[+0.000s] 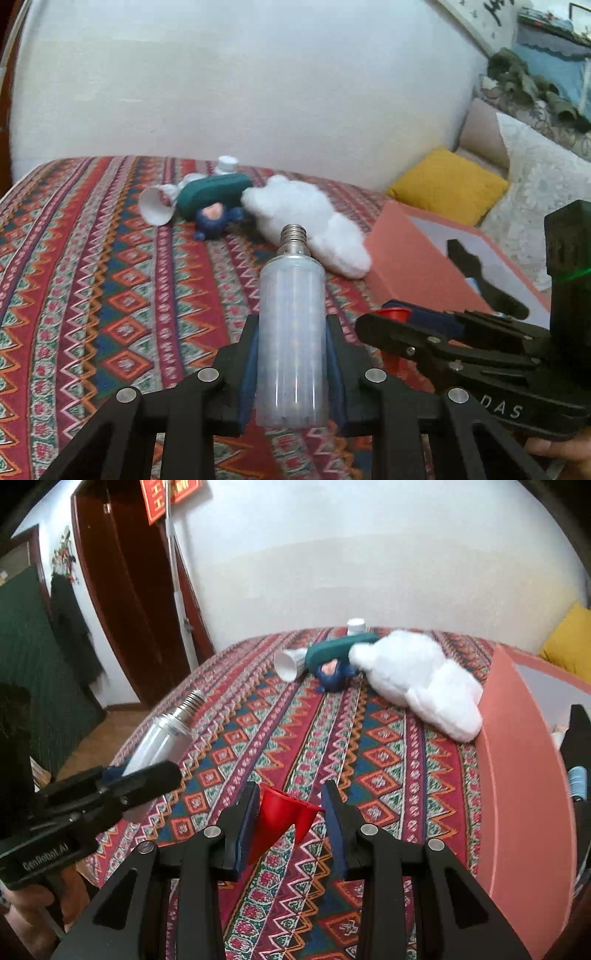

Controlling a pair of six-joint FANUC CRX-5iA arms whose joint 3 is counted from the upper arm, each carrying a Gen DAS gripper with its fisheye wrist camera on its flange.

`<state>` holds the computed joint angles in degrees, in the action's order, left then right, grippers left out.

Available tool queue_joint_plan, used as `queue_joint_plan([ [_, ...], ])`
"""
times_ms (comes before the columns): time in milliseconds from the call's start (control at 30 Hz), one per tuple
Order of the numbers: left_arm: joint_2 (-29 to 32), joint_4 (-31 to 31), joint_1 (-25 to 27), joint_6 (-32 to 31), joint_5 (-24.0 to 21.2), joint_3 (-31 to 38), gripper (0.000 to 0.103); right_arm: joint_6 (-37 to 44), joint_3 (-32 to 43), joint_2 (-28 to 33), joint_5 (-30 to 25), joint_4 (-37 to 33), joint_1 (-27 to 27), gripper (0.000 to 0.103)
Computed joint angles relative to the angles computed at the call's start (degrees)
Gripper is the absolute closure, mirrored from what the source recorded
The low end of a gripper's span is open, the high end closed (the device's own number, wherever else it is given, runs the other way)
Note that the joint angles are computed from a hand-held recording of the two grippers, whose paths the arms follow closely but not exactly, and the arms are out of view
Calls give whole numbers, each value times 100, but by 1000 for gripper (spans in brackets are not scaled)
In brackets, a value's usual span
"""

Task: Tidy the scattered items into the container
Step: 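Carry the white tube and red cone into the pink box and release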

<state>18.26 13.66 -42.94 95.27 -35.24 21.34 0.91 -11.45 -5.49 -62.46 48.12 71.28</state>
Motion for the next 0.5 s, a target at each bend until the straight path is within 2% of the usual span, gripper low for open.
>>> queue_joint_plan([
  [167, 174, -208, -259, 212, -142, 511, 76, -214, -204, -279, -247, 401, 222, 66],
  [333, 569, -196, -572, 58, -304, 1343, 76, -638, -494, -715, -753, 1041, 616, 66],
  [500, 1328, -181, -900, -191, -791, 2772, 76, -1060, -721, -1084, -1870, 1708, 1091, 66],
])
